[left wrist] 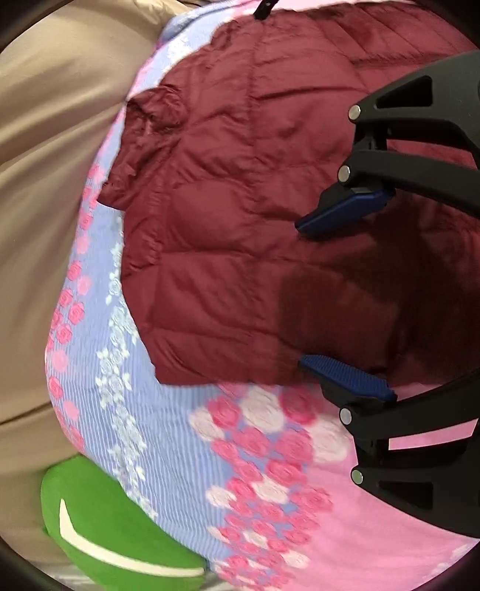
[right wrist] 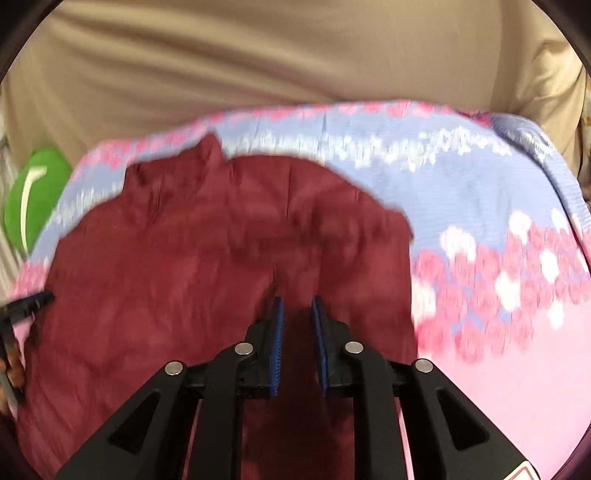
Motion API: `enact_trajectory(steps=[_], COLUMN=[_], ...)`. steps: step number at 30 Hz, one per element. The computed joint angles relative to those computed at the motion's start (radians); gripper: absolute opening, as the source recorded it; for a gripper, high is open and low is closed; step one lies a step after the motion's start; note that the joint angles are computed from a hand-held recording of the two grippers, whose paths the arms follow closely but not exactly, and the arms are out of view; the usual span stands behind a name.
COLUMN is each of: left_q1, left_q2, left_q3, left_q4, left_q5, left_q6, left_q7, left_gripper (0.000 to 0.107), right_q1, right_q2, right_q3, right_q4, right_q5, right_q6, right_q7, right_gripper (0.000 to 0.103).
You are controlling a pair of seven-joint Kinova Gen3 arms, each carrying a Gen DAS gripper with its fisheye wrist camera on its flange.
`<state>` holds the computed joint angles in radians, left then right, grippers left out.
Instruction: Fold large clothes
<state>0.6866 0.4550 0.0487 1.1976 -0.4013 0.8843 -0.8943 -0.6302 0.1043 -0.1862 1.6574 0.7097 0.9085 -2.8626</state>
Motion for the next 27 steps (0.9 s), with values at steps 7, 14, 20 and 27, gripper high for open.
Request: enact_trajectory(steps=[7,14,20,27], left_q1=[0.036,-0.029,-0.048,-0.103], left_q2=[-0.023,-0.251,-0.459,-0.635], left_q3=[-0.025,0.067,0.143,0.164], left_q4=[0.046,0.296,0.521,0.747], left_q5=[-0.049,0.026,0.138,0.415], left_q6=[0.014,-0.041,-0.047,-0.095], left_q7=[0.098,0.103,0.081,0.029], left_gripper=[0.068,0.076,0.091,0.092], right_q1=[0.016,-0.048,-0.059,-0.01], right_q2=[-0.071,-0.258,-0.417,-0.464], right_q3=[-0.013,-0.226,-0.478,-0.782], right_q4=[0.093,0.201,0.305,0.325], right_q5=[-0.03,0.032,-0.124,-0.293], right_q6=[0.036,0.258,0.358,0.385], right_q7=[-0.108,-0.297,-0.484,-0.695], right_gripper=[0.013,0.041,0.062,0.069])
